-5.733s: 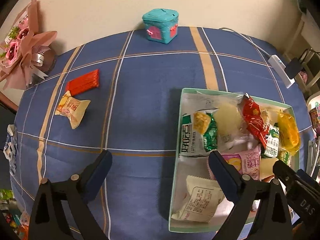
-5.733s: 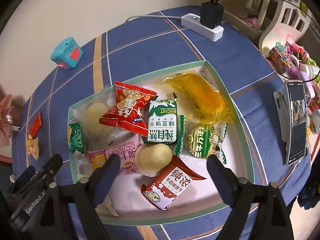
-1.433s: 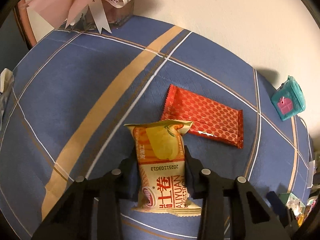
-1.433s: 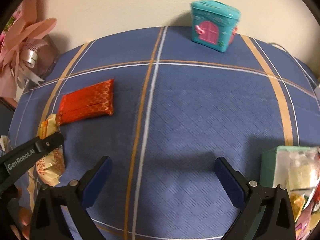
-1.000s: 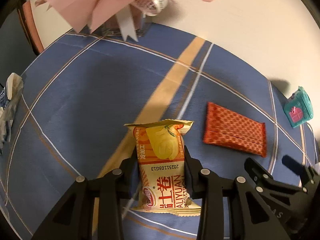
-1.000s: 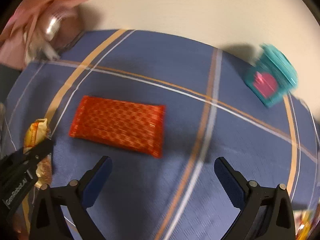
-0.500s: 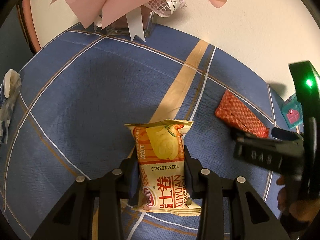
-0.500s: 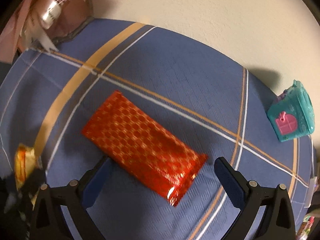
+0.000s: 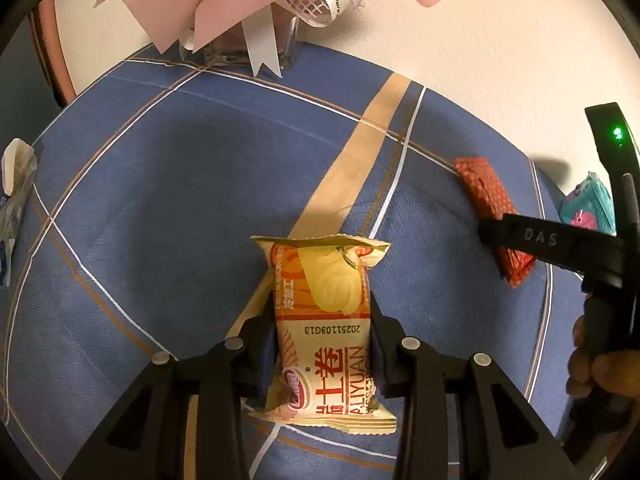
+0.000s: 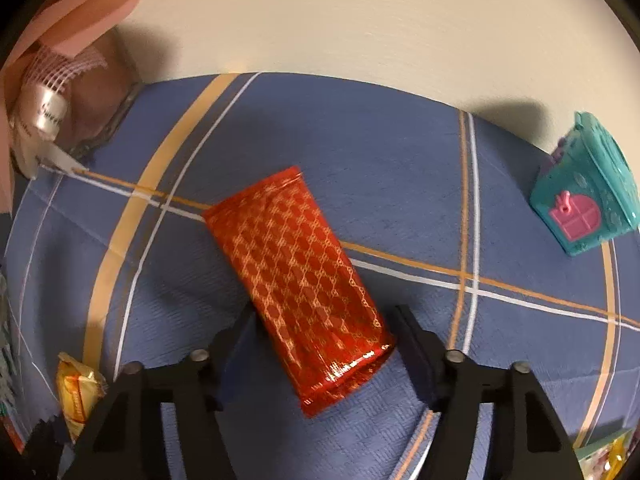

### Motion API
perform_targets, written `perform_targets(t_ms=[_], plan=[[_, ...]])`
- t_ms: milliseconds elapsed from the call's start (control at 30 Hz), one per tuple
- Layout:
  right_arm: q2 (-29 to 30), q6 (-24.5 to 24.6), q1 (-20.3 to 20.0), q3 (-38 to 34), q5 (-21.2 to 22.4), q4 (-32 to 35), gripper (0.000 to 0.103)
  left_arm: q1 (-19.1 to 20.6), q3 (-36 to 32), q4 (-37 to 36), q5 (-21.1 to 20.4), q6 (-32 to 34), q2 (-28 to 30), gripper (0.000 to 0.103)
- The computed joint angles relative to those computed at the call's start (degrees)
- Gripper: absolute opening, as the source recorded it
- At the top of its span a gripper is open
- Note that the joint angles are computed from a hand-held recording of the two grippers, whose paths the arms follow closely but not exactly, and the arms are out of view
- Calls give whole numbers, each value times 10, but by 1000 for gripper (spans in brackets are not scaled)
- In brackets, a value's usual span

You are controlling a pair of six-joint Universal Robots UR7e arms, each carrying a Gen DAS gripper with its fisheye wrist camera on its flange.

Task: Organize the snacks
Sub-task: 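Grasp the yellow bag with the left tool while the right tool grasps the red wafer bar, then lift the yellow bag with the left tool while the right tool lifts the wafer bar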

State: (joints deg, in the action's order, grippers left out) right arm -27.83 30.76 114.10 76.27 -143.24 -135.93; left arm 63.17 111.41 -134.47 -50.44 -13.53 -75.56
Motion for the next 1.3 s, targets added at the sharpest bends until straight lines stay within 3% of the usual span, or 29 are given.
perform_targets(t_ms=[367, 500, 567, 900, 1300], plan=[[-23, 51, 11, 35, -9, 18, 59, -3, 3, 1, -5, 1, -1, 39], [-30, 49, 13, 54, -4, 4, 59, -5, 4, 5, -10, 1, -1, 39], [-48, 37, 7, 89, -4, -18, 59, -8, 4, 11, -15, -3, -2, 39], [-110, 101, 35, 202, 37, -33, 59, -41, 8, 84, -16, -41, -18, 38], [-204, 214, 88, 367, 107, -108, 58, -120, 16, 206, -22, -123, -97, 38]])
